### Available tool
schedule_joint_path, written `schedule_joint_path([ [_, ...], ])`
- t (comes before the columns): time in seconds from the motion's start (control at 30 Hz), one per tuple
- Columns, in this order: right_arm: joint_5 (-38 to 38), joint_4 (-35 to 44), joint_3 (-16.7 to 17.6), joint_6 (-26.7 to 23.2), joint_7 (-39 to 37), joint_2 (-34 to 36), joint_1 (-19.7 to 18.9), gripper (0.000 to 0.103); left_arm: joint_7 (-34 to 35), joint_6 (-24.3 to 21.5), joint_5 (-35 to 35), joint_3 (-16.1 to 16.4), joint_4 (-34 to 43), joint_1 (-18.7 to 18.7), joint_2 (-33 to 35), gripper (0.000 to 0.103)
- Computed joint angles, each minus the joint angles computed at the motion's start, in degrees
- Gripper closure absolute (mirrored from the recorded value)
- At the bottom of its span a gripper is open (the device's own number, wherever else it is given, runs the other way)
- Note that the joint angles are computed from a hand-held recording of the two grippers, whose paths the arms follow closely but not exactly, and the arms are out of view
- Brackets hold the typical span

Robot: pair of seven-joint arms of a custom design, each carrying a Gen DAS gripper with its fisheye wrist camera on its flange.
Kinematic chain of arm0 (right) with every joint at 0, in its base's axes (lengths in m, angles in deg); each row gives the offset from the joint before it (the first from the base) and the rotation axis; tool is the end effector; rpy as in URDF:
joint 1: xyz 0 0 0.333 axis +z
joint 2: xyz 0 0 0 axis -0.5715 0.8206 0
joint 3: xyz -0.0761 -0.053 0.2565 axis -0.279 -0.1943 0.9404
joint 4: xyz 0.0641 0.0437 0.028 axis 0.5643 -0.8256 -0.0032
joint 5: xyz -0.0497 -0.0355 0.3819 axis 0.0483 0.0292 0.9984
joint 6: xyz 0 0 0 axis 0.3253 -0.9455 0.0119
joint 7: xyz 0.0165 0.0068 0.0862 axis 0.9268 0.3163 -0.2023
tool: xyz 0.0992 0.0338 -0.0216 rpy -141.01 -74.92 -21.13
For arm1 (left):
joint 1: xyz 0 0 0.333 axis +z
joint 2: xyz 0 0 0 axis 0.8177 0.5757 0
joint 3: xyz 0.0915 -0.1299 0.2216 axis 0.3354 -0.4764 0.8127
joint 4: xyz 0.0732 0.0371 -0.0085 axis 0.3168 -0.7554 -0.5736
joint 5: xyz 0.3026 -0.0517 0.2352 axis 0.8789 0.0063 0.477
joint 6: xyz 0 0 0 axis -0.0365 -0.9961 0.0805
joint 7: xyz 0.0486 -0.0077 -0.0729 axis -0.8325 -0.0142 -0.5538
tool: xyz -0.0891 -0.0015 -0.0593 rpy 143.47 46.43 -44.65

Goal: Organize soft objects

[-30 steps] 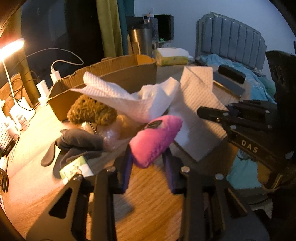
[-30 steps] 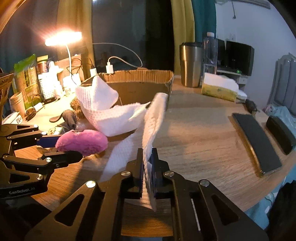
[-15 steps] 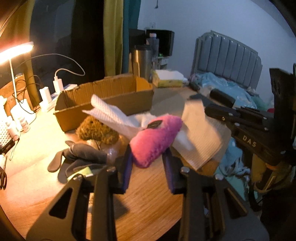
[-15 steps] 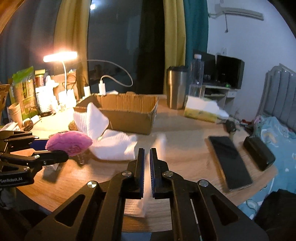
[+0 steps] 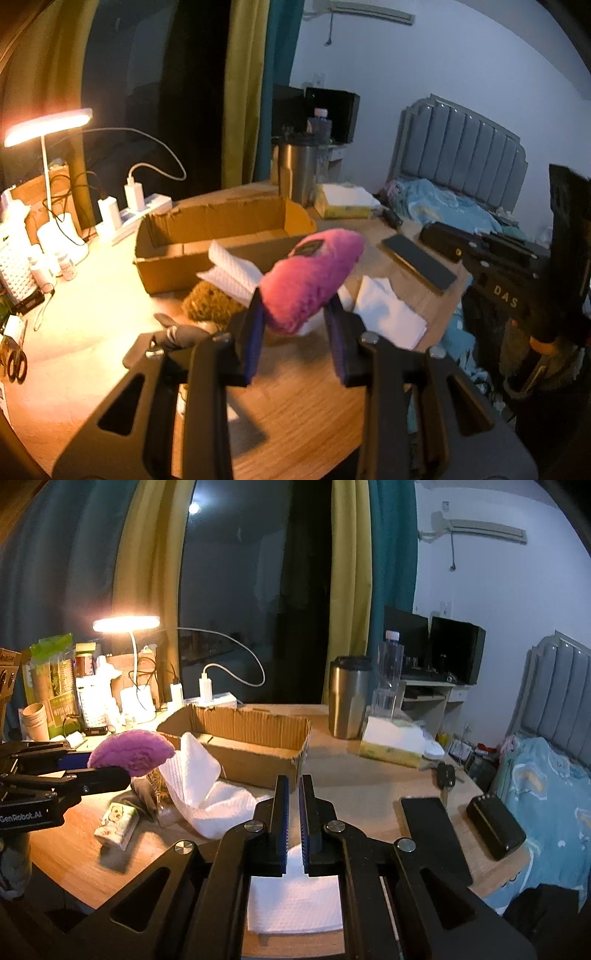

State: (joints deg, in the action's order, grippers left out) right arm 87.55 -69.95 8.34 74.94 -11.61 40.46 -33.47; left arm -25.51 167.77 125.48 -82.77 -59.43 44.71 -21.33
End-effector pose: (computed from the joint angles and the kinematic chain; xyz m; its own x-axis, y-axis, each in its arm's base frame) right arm 0.6772 0.0618 0.4408 0.6130 -0.7864 0.0766 -0.3210 -0.3364 -0.8853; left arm 0.5893 -0.2094 0.4059 -0.0106 -0.9919 0.1270 -0.5361 -0.1016 -0.8380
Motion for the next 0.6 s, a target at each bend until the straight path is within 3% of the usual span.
schedule_joint_path([
  [0.33,-3.3,4.0,0.1,-1.1,2.6,1.3,0.8,0.097,-3.2,-1.8,2.4,0.2,1.4,1.0,-1.7,0.071],
  [0.6,-10.4,10.5,0.4,-1.6,9.2,5.6,1.8,0.097,1.8,-1.1,-2.7,0.3,3.4,3.0,-0.4,0.071],
])
